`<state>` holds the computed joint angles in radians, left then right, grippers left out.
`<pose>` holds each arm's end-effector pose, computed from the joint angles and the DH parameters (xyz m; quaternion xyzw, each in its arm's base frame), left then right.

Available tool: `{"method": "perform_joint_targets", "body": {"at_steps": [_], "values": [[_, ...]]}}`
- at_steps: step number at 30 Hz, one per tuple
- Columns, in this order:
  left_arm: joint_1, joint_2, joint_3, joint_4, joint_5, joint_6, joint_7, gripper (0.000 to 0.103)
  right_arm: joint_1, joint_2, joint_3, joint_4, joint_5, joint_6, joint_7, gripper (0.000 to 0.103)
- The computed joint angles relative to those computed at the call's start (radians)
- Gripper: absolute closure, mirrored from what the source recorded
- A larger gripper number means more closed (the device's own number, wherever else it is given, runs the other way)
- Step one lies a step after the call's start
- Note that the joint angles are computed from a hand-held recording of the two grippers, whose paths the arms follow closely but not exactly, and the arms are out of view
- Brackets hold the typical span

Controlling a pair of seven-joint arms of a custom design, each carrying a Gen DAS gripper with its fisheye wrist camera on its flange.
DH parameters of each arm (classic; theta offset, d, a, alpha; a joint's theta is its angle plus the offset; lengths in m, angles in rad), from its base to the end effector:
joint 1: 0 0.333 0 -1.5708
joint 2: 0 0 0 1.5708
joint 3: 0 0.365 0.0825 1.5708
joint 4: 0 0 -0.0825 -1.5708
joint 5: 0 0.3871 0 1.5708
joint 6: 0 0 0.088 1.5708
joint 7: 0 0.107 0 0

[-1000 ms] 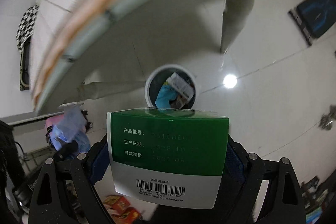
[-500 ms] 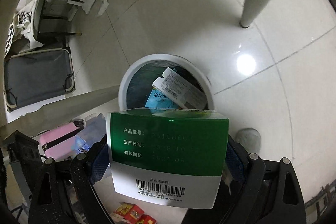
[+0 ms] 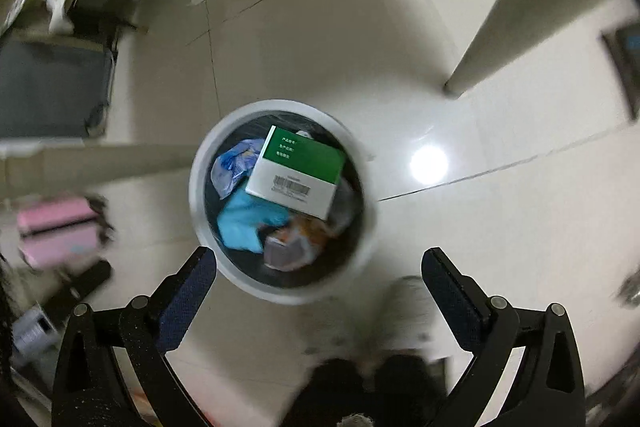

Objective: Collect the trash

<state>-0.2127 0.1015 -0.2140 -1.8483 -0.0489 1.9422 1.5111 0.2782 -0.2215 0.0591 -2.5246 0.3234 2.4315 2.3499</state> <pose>0.5431 -0.2455 0.5150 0.5736 -0.8184 0.0150 0.0301 0.4189 0.1484 0.4148 -0.4298 0.8944 0.0890 0.0862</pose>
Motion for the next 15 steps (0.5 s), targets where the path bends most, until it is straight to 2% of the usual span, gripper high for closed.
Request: {"method": "perform_joint_targets", "body": {"at_steps": [3,4,5,10,15], "values": [[-0.001,-0.055,0.0,0.01,0.009,-0.055,-0.001,0.004,-0.007,-0.058,0.031,0.066,-0.128,-0.165,0.055,0.0],[0.001,-0.07,0.001,0.02,-0.003,-0.081,0.003,0.004,-0.005,-0.078,0.043,0.105,-0.166,-0.241,0.07,0.0],[0.002,-0.089,0.002,0.038,-0.011,-0.122,0.005,0.004,-0.002,-0.097,0.047,0.128,-0.183,-0.281,0.08,0.0],[-0.002,-0.142,-0.001,0.155,-0.009,-0.292,0.006,0.004,0.006,-0.169,0.061,0.284,-0.228,-0.513,0.124,0.0],[-0.008,-0.152,-0.006,0.361,-0.011,-0.484,0.003,0.004,0.01,-0.222,0.074,0.494,-0.249,-0.732,0.135,0.0]]}}
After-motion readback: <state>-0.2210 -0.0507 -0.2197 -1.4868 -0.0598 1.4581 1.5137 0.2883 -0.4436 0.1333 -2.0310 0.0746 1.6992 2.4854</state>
